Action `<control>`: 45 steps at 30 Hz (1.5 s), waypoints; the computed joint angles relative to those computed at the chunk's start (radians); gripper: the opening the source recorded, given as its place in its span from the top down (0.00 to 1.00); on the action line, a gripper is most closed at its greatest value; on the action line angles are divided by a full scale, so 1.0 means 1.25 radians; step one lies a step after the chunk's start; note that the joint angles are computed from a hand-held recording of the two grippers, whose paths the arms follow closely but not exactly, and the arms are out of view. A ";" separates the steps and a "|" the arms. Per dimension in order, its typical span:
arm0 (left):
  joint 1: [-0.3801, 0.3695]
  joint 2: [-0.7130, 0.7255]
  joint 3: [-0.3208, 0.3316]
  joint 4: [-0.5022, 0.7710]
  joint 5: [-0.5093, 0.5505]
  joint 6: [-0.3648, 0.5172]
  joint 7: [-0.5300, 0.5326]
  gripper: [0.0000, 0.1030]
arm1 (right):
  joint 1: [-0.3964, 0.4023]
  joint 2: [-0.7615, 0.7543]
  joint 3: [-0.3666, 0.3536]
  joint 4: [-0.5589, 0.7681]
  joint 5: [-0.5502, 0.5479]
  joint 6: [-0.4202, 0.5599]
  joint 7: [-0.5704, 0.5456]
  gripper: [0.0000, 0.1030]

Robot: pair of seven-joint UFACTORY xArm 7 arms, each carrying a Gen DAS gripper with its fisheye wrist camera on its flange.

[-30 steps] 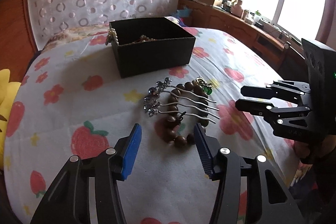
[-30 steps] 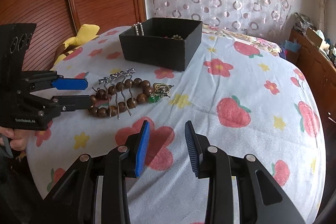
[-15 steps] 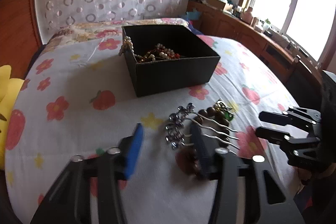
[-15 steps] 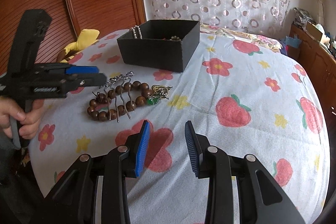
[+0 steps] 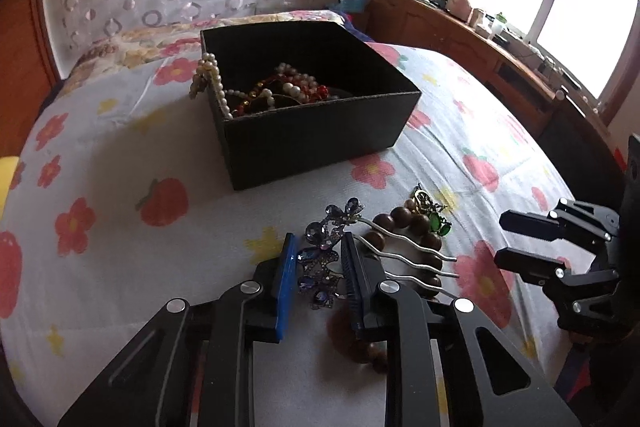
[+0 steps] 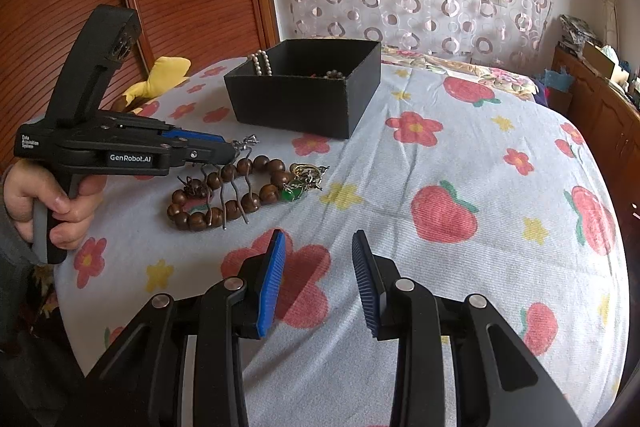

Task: Organize jewelry
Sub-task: 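Move the left tool to the purple flower hair comb and grasp it, then lift the hair comb with the left tool while the right tool grasps the brown bead bracelet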

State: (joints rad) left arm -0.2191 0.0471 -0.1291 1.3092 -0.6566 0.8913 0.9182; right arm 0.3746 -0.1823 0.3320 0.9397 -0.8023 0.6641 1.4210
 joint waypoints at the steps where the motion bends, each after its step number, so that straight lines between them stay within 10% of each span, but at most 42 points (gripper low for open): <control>1: 0.000 -0.002 0.000 -0.002 0.000 0.000 0.000 0.80 | 0.000 0.001 0.000 0.001 0.000 0.001 -0.001 0.64; 18: 0.026 -0.124 0.071 -0.094 -0.142 -0.064 0.101 0.81 | 0.026 0.059 -0.012 0.061 -0.004 -0.025 -0.049 0.64; 39: 0.067 -0.125 0.103 -0.097 -0.199 -0.058 0.121 0.81 | 0.150 0.306 -0.122 0.342 0.168 0.007 -0.366 0.63; 45: 0.070 -0.124 0.101 -0.098 -0.201 -0.059 0.124 0.81 | 0.170 0.301 -0.130 0.338 0.168 0.011 -0.391 0.86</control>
State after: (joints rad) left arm -0.1321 -0.1073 -0.0024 1.1867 -0.9074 0.8172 1.0731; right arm 0.5872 0.1944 0.1689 1.3616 -0.5927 0.6783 0.9318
